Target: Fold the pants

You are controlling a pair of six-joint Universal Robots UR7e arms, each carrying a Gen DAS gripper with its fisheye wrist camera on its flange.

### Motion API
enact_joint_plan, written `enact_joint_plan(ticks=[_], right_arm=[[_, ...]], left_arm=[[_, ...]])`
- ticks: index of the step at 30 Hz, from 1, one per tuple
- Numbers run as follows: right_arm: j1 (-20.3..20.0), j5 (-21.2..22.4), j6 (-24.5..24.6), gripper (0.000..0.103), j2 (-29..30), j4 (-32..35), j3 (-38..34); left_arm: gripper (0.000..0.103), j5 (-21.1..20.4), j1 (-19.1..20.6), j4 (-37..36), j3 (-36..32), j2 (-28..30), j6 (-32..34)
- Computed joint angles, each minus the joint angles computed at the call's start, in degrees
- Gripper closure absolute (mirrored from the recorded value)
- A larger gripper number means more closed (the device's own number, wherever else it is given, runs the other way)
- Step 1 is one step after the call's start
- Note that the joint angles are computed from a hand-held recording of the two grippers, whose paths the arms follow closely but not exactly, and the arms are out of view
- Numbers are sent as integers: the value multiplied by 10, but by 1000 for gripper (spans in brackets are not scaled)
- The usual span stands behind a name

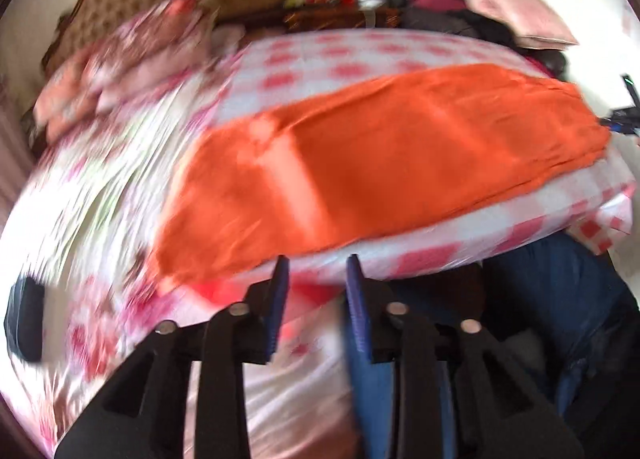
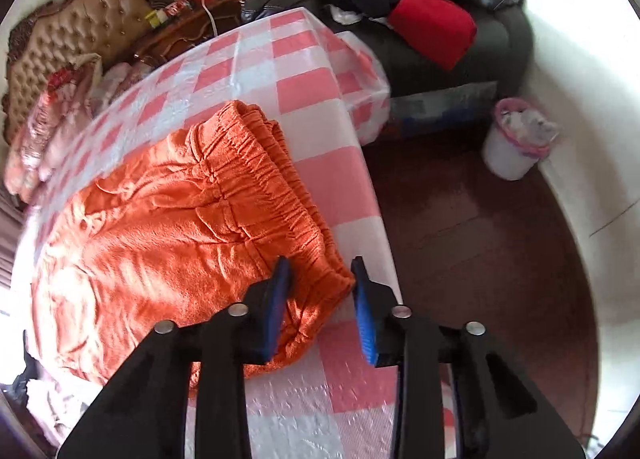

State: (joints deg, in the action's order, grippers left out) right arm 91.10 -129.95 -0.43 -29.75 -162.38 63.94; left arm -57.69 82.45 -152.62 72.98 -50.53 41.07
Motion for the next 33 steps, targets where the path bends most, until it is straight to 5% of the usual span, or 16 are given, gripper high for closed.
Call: enact_joint_plan(ticks=[3, 7, 16, 27, 29, 33], right_arm=[[15, -59, 48, 76, 9, 3, 2], [33, -123, 68, 76, 19, -12, 17], [27, -103, 65, 75, 3, -31, 46], [17, -106, 28, 80, 8, -25, 20], [18, -108, 18, 80, 11, -37, 20], [18, -112, 6, 80, 14, -43, 18]], left_arm=[[63, -49, -28, -35, 32, 17, 61], [63, -59, -60, -112, 59, 66, 198], [76, -71, -80, -146, 34, 126, 284], [89, -27, -92, -213, 51, 164, 449], [101, -17, -95, -202, 39, 171, 436], [102, -43, -104, -247, 67, 150, 461]])
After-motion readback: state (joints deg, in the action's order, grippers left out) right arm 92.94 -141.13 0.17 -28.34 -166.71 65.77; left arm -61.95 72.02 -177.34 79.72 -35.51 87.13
